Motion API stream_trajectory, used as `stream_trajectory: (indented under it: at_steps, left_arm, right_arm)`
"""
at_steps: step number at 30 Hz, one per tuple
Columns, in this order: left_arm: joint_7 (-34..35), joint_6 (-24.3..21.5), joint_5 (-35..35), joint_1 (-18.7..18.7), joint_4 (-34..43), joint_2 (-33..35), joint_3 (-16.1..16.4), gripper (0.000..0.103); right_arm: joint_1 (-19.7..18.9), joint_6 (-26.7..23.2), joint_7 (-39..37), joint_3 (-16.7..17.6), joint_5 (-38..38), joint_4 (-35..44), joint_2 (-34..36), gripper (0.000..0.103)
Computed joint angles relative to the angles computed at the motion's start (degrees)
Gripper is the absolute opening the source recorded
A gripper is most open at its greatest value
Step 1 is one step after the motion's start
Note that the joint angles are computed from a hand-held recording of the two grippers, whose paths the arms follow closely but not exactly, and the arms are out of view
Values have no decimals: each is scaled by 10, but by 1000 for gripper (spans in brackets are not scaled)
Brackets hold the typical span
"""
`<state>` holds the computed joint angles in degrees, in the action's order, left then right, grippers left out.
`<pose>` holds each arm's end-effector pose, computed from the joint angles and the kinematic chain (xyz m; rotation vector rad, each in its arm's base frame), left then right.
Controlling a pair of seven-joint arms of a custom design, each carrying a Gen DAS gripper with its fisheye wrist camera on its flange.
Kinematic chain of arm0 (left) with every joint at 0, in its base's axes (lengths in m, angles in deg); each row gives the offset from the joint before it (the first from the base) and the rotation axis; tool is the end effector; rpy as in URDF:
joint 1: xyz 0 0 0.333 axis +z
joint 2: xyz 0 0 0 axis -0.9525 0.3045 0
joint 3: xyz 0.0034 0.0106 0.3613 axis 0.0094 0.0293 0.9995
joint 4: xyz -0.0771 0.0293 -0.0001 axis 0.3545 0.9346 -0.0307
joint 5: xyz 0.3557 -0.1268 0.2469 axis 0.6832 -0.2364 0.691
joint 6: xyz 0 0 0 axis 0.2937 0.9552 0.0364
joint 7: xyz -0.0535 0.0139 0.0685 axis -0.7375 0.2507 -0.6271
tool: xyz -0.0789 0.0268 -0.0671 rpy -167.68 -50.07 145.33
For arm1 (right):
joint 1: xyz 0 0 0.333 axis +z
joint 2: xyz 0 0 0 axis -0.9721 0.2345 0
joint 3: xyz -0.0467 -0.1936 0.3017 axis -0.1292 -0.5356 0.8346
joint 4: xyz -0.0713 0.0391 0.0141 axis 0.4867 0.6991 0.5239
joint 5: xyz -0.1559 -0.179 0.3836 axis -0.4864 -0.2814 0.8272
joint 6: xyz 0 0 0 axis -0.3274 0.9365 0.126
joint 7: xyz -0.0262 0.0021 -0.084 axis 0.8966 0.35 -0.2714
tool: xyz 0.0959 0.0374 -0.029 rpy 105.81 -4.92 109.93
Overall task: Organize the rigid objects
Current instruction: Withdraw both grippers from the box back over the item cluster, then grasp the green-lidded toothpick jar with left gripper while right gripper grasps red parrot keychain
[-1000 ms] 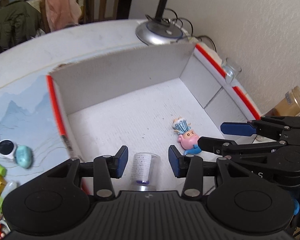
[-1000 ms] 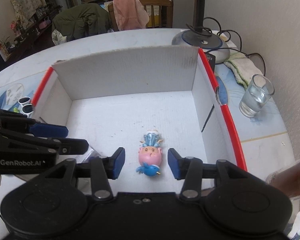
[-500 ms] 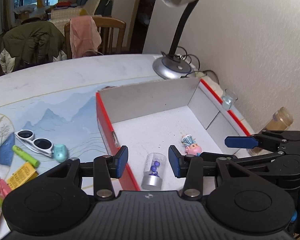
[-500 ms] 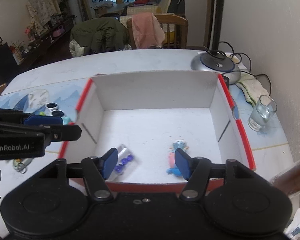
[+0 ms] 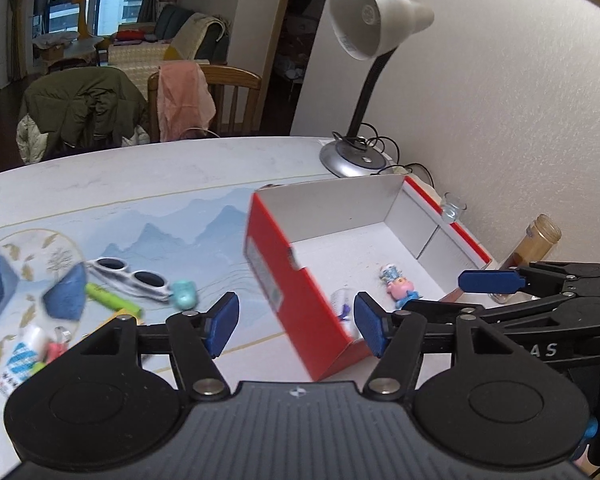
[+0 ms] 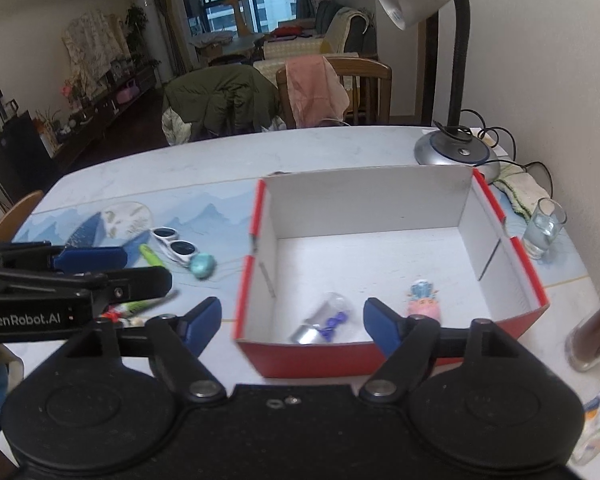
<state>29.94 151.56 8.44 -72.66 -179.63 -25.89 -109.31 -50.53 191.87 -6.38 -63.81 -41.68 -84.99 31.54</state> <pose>0.4667 -0.2338 0.6008 -1.9565 1.5804 -0.9400 0.5448 0.3628 0.6155 -2.1075 1.1395 -0.2988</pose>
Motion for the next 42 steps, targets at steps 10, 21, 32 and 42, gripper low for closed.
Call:
stream_trajectory:
  at_steps: [10,21,32,42]
  left_arm:
    - [62,-8,-66,-12,-104,-120,41,77]
    - [160,-24,-128,0,-194,-226,76,101]
    - [189,18,-143,53,-274,-278,58,103]
    - [232,59,-170,44,-328,-261,86,103]
  right_arm:
    - [36,59,88,23,-50,-44,-25,94]
    - [72,78,179,43,-113,-52,-9,98]
    - [88,74,257,53,-177,-32,24,98]
    - [101,28,294,59,-222,25,83,95]
